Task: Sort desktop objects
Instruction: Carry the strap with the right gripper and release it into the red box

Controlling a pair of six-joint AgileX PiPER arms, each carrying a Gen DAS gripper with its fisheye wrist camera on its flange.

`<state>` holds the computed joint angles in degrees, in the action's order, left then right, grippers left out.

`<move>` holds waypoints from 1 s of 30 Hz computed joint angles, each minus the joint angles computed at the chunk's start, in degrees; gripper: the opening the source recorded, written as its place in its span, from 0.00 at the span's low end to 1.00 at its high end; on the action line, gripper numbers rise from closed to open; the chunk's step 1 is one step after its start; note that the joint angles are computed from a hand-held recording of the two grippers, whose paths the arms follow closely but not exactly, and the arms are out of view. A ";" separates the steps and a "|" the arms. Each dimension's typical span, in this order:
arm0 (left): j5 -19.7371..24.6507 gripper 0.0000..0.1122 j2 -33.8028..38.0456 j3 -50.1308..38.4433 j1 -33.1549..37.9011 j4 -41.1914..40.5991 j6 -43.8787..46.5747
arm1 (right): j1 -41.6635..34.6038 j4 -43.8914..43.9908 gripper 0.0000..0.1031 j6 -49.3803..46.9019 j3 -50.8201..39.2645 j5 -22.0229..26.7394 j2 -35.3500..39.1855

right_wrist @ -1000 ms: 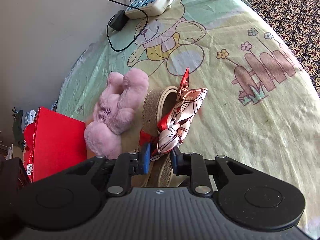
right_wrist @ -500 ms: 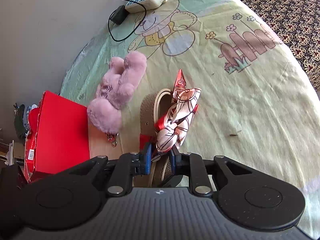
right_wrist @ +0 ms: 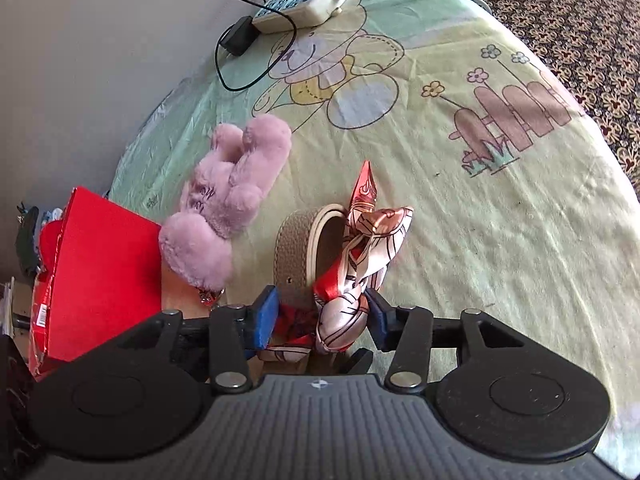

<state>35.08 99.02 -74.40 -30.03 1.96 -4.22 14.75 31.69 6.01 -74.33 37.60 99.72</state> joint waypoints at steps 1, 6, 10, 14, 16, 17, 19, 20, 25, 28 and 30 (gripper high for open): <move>-0.27 0.45 -0.09 0.20 -0.13 0.41 -0.21 | 0.04 -0.03 0.46 0.11 0.11 0.01 -0.05; -0.78 0.45 -3.30 2.90 -1.74 4.43 -3.16 | 1.11 -1.48 0.42 2.21 1.49 -0.29 -1.76; -1.81 0.45 -8.57 4.95 0.43 0.42 0.79 | 3.84 -3.36 0.41 4.69 6.12 -4.71 -8.01; -2.46 0.45 -15.34 6.91 2.25 3.34 -0.93 | 9.71 -12.72 0.41 13.06 4.71 -8.09 -11.62; -2.68 0.45 -18.53 7.40 4.49 4.33 -0.89 | 13.10 -17.94 0.41 17.43 2.40 -9.42 -11.92; -2.57 0.45 -20.34 7.57 6.29 3.66 0.07 | 14.82 -20.41 0.41 19.46 0.98 -10.05 -11.73; -2.15 0.45 -23.46 7.74 10.28 1.63 2.57 | 18.20 -23.92 0.41 22.46 -2.46 -11.08 -10.63; -1.92 0.45 -24.81 7.75 12.54 0.62 3.86 | 19.79 -25.58 0.41 23.75 -4.38 -11.50 -9.89; -1.20 0.45 -28.64 7.43 24.09 -3.89 11.32 | 25.90 -25.52 0.41 21.94 -18.85 -10.58 -0.76; -0.40 0.45 -27.77 6.38 30.68 -6.85 16.14 | 28.94 -26.34 0.41 20.70 -30.71 -7.16 7.02; 0.61 0.45 -26.25 5.45 35.21 -10.56 20.23 | 30.40 -26.94 0.41 20.14 -39.75 -3.37 12.94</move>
<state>35.69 72.77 -68.94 5.18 -8.60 16.01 45.15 4.75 26.15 -114.08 34.22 112.66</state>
